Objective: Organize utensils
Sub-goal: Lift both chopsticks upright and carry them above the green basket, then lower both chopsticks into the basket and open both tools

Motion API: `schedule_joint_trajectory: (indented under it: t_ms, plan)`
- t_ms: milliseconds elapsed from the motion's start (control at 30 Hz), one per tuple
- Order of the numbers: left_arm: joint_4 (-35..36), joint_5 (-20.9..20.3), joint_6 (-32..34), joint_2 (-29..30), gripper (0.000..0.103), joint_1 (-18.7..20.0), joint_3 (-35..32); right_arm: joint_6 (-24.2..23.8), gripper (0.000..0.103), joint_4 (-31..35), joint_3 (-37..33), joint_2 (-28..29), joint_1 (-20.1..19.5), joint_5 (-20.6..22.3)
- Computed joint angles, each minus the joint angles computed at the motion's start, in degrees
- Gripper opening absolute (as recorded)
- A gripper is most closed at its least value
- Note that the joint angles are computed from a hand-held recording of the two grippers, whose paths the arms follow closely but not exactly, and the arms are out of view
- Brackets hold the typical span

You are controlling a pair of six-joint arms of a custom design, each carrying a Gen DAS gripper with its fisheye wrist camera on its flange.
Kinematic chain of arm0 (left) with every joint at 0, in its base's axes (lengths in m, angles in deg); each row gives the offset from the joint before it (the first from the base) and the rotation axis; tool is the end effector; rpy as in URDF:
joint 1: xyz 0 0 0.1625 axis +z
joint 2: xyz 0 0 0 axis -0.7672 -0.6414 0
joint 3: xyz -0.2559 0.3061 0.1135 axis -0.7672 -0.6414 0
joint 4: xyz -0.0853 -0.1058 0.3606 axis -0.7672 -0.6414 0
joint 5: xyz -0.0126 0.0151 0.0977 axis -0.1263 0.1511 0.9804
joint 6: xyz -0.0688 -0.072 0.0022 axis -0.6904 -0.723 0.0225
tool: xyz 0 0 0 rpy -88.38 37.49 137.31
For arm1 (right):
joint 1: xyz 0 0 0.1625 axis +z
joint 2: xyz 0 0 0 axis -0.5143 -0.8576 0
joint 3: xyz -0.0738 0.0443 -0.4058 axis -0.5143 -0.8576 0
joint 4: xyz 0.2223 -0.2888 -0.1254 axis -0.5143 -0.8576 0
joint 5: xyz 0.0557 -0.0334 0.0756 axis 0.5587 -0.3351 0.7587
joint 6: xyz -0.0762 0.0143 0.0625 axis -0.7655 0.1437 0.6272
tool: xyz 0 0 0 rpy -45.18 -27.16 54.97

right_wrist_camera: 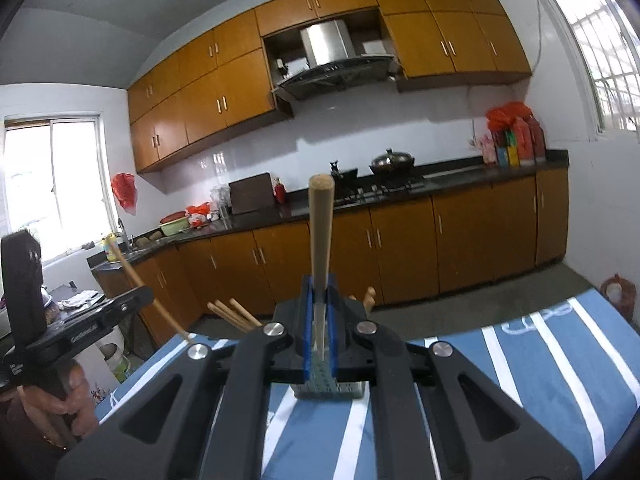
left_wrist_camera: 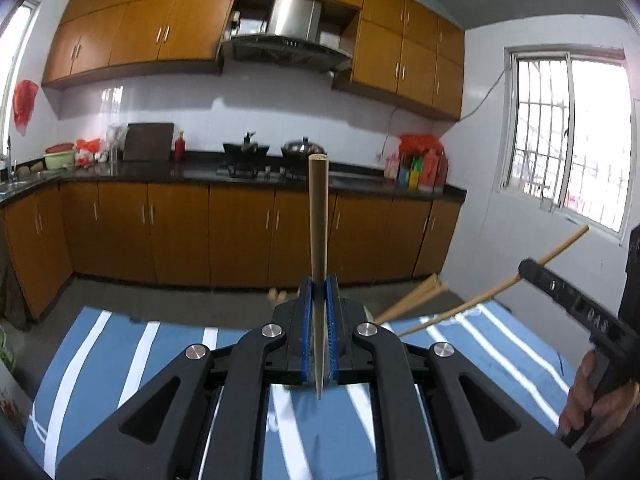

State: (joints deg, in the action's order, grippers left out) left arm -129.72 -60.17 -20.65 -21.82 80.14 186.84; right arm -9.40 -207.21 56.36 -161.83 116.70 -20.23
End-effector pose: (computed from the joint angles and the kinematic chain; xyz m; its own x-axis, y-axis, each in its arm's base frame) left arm -0.4011 -0.4541 0.0847 -0.6908 0.5262 -0.4959 0.6999 0.3145 -0.6412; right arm 0.0979 -0.3745 0.3690 -0.8409 0.0671 0.5371 -0.5194 0.1791 -0.8356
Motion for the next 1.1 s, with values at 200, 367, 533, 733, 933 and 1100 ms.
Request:
schedule_joint_trajectory:
  t_ms: [200,367,533,733,933,1100]
  plan:
    - [-2.23,0.31,0.82,3.99,0.007,-0.24,-6.83,-1.82,0.008,1.33,-4.03,1.88,3.06,-2.23]
    - [-2.69,1.69,2.13,7.81,0.007,-0.03,-12.56,-2.68,0.008,4.11,-8.68,3.95,4.13,-4.37]
    - [-2.90,3.18,4.20,11.25,0.007,1.34,-16.90,-1.10,0.008,9.09,-13.65,6.27,3.71,-5.85]
    - [-2.30,2.94,4.10,13.56,0.007,2.77,-19.43,-0.28,0.008,13.77,-18.34,10.16,2.70,-8.34]
    - [0.02,2.15,3.85,14.73,0.007,3.85,-20.58,0.61,0.008,16.65,-20.48,12.50,1.47,-9.42]
    - [2.57,1.81,2.04,14.79,0.007,4.74,-20.63,1.29,0.008,17.47,-21.44,13.26,1.07,-9.58]
